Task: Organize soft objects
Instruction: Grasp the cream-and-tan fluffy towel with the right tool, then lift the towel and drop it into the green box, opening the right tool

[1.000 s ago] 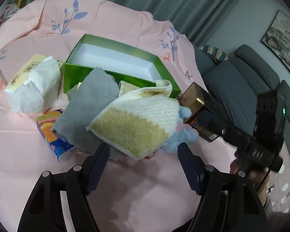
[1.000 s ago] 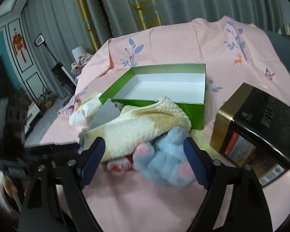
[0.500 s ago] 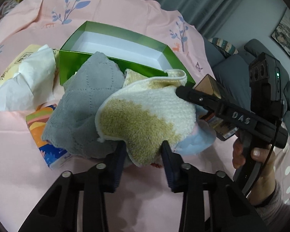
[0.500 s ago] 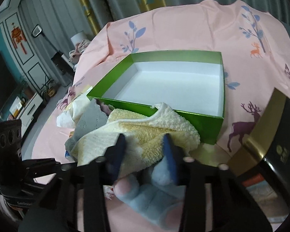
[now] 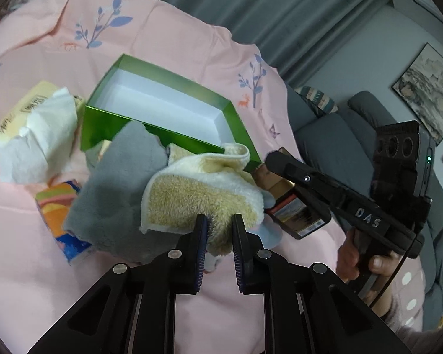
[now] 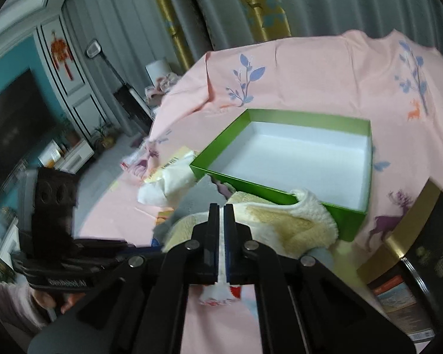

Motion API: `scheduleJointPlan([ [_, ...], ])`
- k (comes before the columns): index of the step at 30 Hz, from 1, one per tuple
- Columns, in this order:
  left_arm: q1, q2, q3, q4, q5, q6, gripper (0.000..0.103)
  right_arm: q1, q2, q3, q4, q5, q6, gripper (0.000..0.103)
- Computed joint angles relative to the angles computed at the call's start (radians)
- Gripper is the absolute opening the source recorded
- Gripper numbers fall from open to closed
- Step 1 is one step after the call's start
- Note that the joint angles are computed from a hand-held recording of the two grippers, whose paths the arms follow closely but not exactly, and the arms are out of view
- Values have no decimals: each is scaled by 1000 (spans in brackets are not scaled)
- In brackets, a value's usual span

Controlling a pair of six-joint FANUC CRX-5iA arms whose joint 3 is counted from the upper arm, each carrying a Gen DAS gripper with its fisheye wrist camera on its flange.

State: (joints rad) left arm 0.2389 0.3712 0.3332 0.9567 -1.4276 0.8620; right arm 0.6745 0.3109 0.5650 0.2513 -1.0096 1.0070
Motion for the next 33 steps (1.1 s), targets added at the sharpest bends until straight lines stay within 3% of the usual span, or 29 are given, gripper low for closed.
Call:
scheduleJointPlan([
  [1, 2, 2, 5, -6, -3, 3, 16, 7, 0, -6, 25, -15, 7, 8],
  [2, 3, 3, 9, -13, -4, 7, 16, 8, 3, 3, 20, -38, 28, 16],
  [3, 3, 5, 16, -22, -6, 8, 16, 12, -8, -14, 24, -42, 39, 35],
  [5, 1, 14, 33, -29, -11, 15, 16, 23, -36, -63, 38, -44, 61, 61],
  [6, 1, 17, 41, -27, -12, 16, 16, 26, -42, -77, 45, -49, 69, 62],
  [12, -12, 25, 69, -20, -16, 6, 16, 15, -4, -53, 15, -87, 144, 56],
  [13, -15, 27, 73, -24, -19, 9, 16, 8, 25, -20, 1, -99, 163, 50],
  [14, -17, 29, 77, -28, -20, 10, 16, 3, 44, 1, -11, -108, 179, 25],
  [15, -20, 35, 86, -36, -21, 14, 16, -2, 59, 17, -24, -111, 187, 15],
  [18, -24, 55, 112, -48, -32, 31, 16, 0, 66, 24, -26, -110, 185, 10],
  [22, -29, 71, 131, -46, -44, 46, 16, -3, 11, -41, -13, -28, 100, 9],
  [26, -33, 58, 136, -84, -40, 33, 18, 6, 0, -33, 18, -21, 89, 9],
  [28, -34, 46, 124, -111, -30, 30, 40, 13, 9, -20, 30, -35, 92, 9],
  [29, -32, 40, 113, -115, -23, 34, 65, 14, 15, -14, 29, -43, 95, 9],
  [30, -30, 34, 98, -109, -17, 35, 83, 15, 18, -12, 26, -46, 96, 9],
  [33, -21, 29, 69, -70, 2, 29, 84, 18, 20, -11, 2, -60, 118, 9],
])
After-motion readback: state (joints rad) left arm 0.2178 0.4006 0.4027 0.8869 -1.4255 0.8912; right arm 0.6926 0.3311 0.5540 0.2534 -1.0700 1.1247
